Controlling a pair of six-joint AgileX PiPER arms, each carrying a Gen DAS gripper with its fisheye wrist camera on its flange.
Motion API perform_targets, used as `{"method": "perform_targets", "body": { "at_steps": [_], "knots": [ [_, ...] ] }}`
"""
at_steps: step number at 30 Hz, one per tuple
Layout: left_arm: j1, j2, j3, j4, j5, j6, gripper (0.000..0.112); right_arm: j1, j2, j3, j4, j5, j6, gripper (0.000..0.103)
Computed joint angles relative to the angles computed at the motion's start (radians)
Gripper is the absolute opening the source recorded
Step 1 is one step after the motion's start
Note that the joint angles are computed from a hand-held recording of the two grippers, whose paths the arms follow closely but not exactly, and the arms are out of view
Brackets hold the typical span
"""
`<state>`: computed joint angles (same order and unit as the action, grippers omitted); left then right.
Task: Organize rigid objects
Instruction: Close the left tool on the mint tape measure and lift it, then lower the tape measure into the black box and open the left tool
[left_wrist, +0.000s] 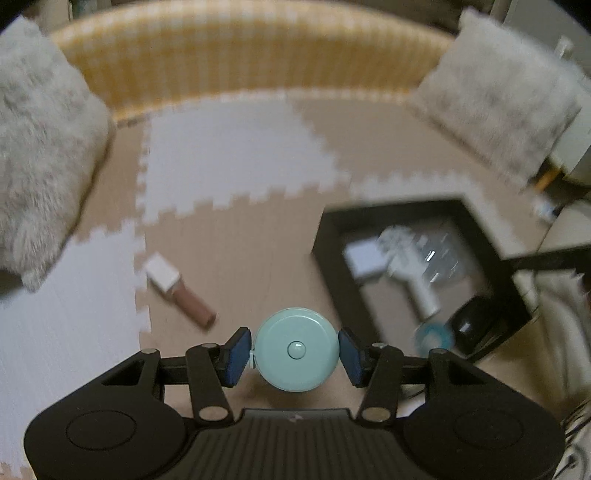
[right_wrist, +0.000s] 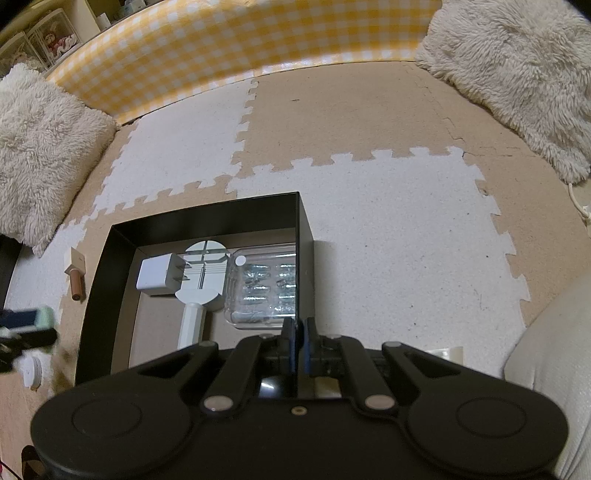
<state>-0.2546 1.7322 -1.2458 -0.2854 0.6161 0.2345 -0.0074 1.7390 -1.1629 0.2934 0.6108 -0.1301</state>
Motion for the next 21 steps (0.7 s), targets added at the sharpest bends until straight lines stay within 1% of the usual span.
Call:
{"method": "perform_targets", "body": {
  "at_steps": [3,4,7,14,21],
  "knots": [
    [-0.021,-0.054,0.032,-0.111,-0.029,0.110,0.052,0.000,0.000,0.000,-0.001,0.000,0.000,0.005],
    [-0.036,-0.064,0.036,-0.129,-0.033,0.129,0.052,0.000,0.000,-0.001,-0.003,0.001,0.001,0.005],
    [-0.078,-0.052,0.025,-0.174,-0.029,0.185,0.052,0.001,0.000,0.000,-0.007,0.000,0.003,0.005],
    [-0.181,0.053,-0.046,-0.093,0.000,0.148,0.052,0.006,0.000,-0.001,-0.017,-0.001,0.013,0.005],
    [-0.206,0.111,-0.085,0.016,0.000,0.065,0.052,0.006,-0.001,-0.001,-0.018,-0.001,0.014,0.005]
  ]
}}
